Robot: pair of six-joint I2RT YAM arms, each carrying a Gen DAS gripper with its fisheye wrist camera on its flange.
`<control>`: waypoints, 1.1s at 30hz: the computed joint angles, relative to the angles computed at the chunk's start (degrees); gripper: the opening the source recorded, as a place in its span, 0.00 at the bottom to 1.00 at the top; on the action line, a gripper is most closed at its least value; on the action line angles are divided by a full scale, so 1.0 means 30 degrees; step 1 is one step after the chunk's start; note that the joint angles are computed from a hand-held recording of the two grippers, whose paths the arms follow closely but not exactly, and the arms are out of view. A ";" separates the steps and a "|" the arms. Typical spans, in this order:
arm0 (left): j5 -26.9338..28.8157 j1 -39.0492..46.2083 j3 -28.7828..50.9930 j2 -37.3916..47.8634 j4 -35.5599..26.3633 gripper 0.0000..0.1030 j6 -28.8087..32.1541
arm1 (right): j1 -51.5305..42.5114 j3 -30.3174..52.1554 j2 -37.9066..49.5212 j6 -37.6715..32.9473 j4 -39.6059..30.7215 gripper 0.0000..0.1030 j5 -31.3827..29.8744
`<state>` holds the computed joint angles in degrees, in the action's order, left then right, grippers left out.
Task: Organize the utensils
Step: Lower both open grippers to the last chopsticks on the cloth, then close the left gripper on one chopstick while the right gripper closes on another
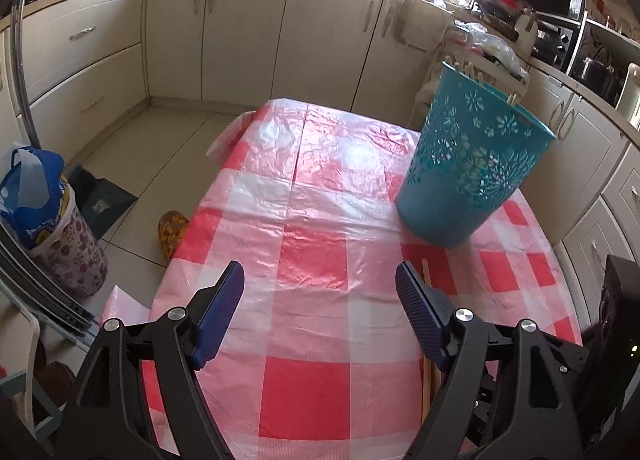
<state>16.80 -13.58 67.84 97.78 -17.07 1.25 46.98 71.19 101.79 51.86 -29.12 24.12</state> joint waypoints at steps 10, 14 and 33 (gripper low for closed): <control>-0.1343 -0.2476 -0.0171 0.0348 -0.1046 0.72 0.2078 | 0.1038 -0.1773 -0.1936 0.0608 -0.1749 0.23 0.0417; -0.2604 -0.3730 0.0128 0.0961 -0.1577 0.72 0.2845 | 0.1143 -0.2528 -0.2739 0.1014 -0.1952 0.23 0.0473; -0.0481 -0.4395 0.4334 0.3771 -0.5821 0.06 0.5501 | -0.1314 -0.3221 -0.3670 -0.1534 -0.2080 0.16 -0.1380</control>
